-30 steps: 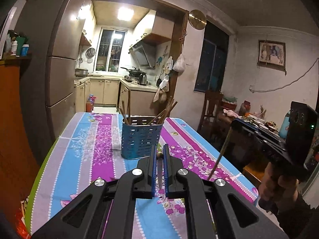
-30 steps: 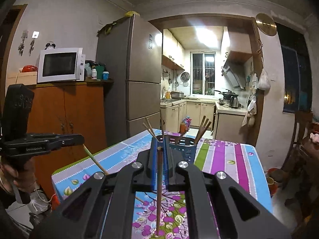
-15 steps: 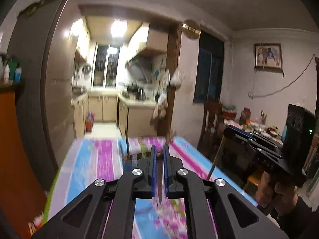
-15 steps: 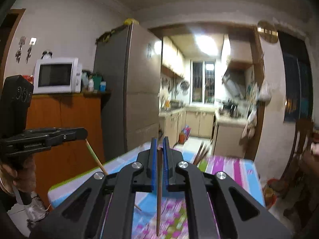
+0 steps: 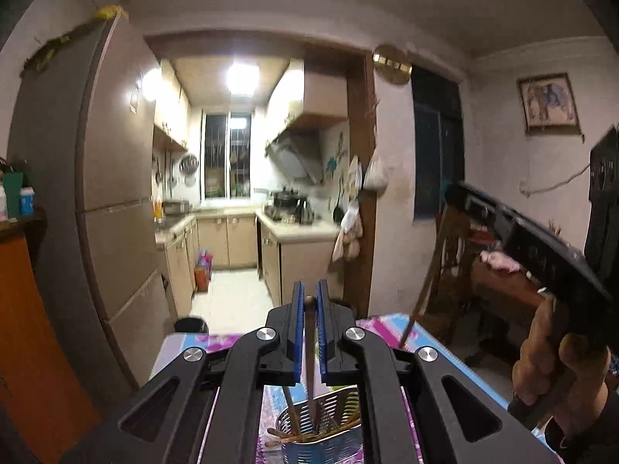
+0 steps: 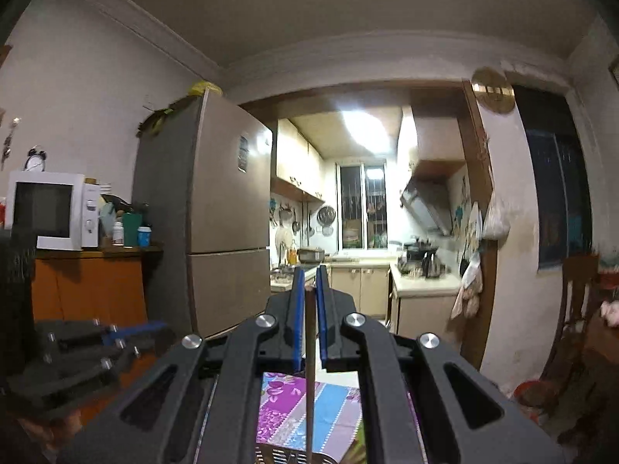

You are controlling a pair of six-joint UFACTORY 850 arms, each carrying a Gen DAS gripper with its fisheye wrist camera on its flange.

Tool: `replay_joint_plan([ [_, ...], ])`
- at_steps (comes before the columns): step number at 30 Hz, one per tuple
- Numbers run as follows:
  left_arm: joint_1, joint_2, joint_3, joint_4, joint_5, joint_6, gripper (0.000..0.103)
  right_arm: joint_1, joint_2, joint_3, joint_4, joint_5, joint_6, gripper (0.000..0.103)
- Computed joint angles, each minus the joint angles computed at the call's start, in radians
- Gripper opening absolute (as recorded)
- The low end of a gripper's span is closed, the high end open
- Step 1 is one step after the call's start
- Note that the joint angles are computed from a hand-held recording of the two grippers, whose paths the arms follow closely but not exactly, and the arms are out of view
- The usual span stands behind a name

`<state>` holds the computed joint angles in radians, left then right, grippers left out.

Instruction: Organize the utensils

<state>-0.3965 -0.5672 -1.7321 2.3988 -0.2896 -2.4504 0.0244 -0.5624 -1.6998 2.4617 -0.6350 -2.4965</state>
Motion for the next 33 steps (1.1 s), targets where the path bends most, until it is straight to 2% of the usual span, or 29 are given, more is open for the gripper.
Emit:
replay_joint_plan([
  [3,0.024,-0.082,-0.081,-0.013,0.076,-0.003,0.007,0.006,-0.092,-0.101,-0.057,0.054,0.084,0.005],
  [5,0.029,-0.131,-0.121,-0.102,0.092,0.09,0.007,0.009,-0.133,-0.134,-0.104,0.081,0.146,0.005],
  [9,0.038,-0.194,-0.162,-0.159,0.119,0.156,0.007,0.008,-0.221,-0.205,-0.273,0.129,0.344,0.005],
  [11,0.04,-0.221,-0.182,-0.22,0.123,0.211,0.007,0.008,-0.248,-0.222,-0.343,0.141,0.429,0.005],
  [13,0.04,-0.234,-0.182,-0.221,0.115,0.203,0.008,0.007,-0.277,-0.245,-0.438,0.15,0.539,0.005],
  [15,0.038,-0.236,-0.175,-0.248,0.105,0.237,0.008,0.011,-0.284,-0.243,-0.469,0.168,0.569,0.006],
  [17,0.034,-0.23,-0.166,-0.277,0.08,0.277,0.014,0.011,-0.269,-0.218,-0.434,0.181,0.526,0.009],
  [18,0.03,-0.215,-0.146,-0.235,0.061,0.235,0.024,0.007,-0.246,-0.191,-0.384,0.175,0.478,0.012],
  [19,0.024,-0.188,-0.112,-0.172,0.028,0.165,0.035,0.004,-0.231,-0.173,-0.34,0.171,0.436,0.024],
  [20,0.021,-0.164,-0.08,-0.123,-0.004,0.109,0.04,-0.003,-0.205,-0.14,-0.274,0.154,0.37,0.038],
  [22,0.013,-0.099,-0.004,-0.045,-0.087,0.012,0.063,-0.022,-0.125,-0.039,-0.118,0.088,0.216,0.049],
  [24,-0.001,-0.033,0.076,-0.024,-0.185,-0.023,0.079,-0.039,-0.049,0.051,-0.011,0.04,0.102,0.056],
  [26,-0.026,0.045,0.172,-0.05,-0.309,0.0,0.088,-0.05,0.041,0.171,0.136,-0.016,-0.051,0.086],
  [27,-0.042,0.078,0.211,-0.08,-0.369,0.03,0.098,-0.061,0.11,0.265,0.195,-0.07,-0.127,0.094],
  [28,-0.062,0.13,0.28,-0.095,-0.455,0.036,0.099,-0.067,0.145,0.318,0.234,-0.11,-0.169,0.098],
  [30,-0.085,0.195,0.37,-0.086,-0.542,0.019,0.099,-0.072,0.237,0.454,0.339,-0.184,-0.286,0.098],
  [32,-0.118,0.265,0.469,-0.1,-0.611,0.025,0.099,-0.06,0.324,0.58,0.473,-0.201,-0.411,0.098],
  [33,-0.132,0.289,0.506,-0.118,-0.632,0.03,0.099,-0.048,0.359,0.628,0.551,-0.172,-0.482,0.098],
])
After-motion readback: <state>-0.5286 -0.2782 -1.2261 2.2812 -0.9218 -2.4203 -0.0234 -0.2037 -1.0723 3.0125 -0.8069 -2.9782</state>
